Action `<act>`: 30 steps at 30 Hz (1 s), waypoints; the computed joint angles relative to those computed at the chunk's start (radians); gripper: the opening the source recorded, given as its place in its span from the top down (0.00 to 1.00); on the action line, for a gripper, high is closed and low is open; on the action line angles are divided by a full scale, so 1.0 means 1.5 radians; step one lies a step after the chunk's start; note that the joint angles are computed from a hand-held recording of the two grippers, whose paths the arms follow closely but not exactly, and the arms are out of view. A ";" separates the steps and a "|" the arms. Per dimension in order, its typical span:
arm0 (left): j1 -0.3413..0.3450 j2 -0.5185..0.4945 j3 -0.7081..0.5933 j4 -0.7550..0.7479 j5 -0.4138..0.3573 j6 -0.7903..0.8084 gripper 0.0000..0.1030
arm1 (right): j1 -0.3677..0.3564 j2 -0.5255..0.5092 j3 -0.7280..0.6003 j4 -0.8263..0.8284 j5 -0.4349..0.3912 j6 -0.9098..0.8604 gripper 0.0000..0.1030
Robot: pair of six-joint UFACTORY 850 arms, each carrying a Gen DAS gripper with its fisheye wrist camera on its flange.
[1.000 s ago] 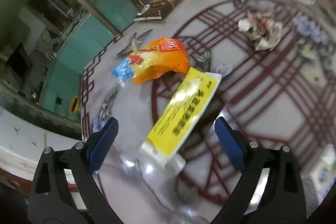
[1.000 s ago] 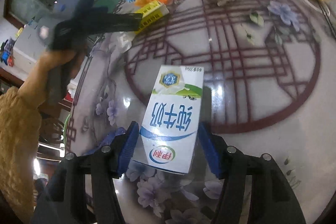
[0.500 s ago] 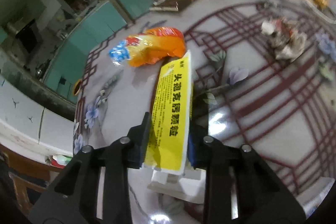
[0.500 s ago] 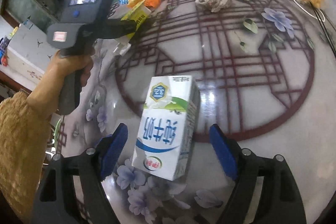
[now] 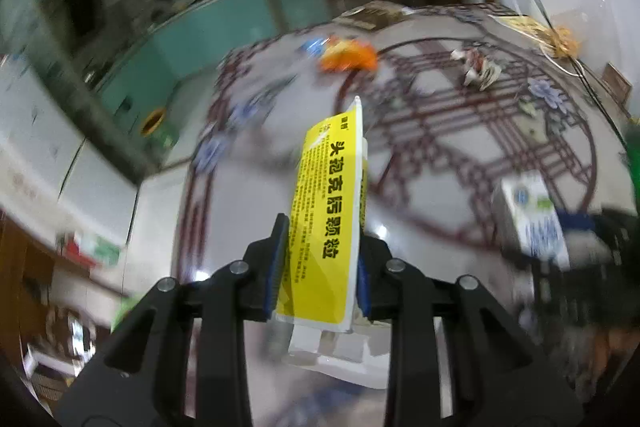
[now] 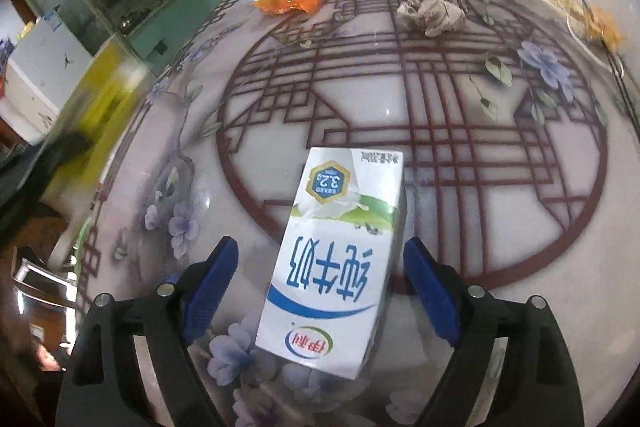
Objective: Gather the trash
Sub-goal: 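Lift the yellow box and milk carton and carry both toward the red bucket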
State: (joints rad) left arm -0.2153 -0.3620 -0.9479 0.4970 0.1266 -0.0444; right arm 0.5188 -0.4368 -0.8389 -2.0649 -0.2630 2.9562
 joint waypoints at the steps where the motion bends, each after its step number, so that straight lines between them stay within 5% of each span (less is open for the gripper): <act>1: 0.011 0.012 0.018 0.019 0.006 -0.030 0.72 | 0.002 -0.004 -0.006 0.028 0.001 -0.031 0.24; 5: 0.037 0.035 0.054 0.088 0.044 -0.121 0.72 | 0.007 -0.014 -0.017 0.106 -0.002 -0.103 0.43; 9: 0.054 0.067 0.085 0.059 0.091 -0.072 0.72 | 0.017 -0.016 -0.023 0.184 -0.017 -0.188 0.44; 12: 0.072 0.073 0.086 0.156 0.106 -0.173 0.72 | 0.029 -0.007 -0.018 0.214 -0.040 -0.217 0.45; 17: 0.090 0.067 0.073 0.308 0.108 -0.336 0.72 | 0.048 0.044 0.015 0.162 -0.071 -0.145 0.45; 30: 0.096 0.074 0.077 0.368 0.123 -0.393 0.83 | 0.113 0.093 0.051 0.037 -0.132 0.072 0.45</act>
